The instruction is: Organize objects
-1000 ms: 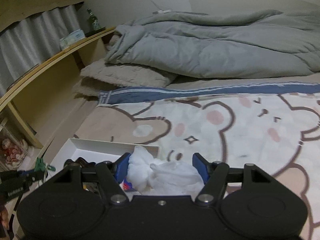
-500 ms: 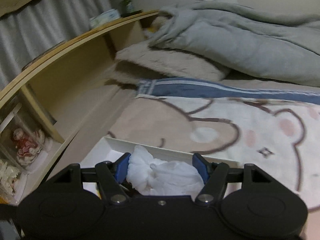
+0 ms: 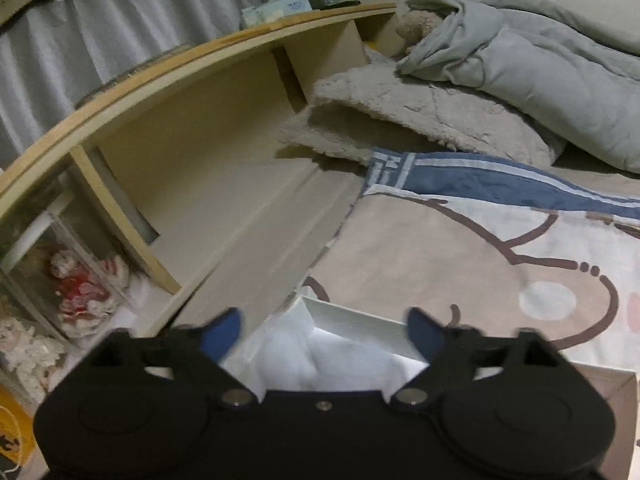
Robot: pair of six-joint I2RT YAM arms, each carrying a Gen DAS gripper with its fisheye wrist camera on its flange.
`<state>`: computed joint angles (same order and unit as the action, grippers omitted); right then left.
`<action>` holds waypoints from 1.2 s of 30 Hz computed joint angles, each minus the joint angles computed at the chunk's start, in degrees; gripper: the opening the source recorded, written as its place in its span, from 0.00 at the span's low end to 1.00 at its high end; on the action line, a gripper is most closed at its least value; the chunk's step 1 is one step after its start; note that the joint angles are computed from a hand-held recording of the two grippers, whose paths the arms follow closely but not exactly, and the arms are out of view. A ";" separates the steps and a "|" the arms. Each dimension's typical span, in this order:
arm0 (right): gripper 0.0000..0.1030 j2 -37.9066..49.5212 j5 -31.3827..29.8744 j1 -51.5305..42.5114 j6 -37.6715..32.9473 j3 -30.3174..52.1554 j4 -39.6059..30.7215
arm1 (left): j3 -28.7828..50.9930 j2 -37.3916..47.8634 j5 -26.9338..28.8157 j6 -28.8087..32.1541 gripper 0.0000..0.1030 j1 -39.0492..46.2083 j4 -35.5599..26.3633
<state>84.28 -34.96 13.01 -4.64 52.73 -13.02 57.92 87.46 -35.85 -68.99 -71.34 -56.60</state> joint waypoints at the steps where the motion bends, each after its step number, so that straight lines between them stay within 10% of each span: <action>1: 0.90 -0.37 0.20 -0.09 -0.77 -0.16 -0.18 | -0.27 -0.38 -0.07 -0.02 0.28 0.10 0.24; 26: 0.97 -5.65 -11.63 -23.99 -32.16 5.32 -28.50 | 11.99 4.38 -6.29 -13.67 0.88 -3.66 -12.33; 36: 1.00 -5.45 -15.01 -35.84 -48.60 9.57 -41.62 | 21.91 9.74 -8.86 -19.06 0.94 -5.61 -21.23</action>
<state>78.83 -49.96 -22.82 -53.24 62.30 -54.64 79.83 97.20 -44.71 -88.05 -76.94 -77.84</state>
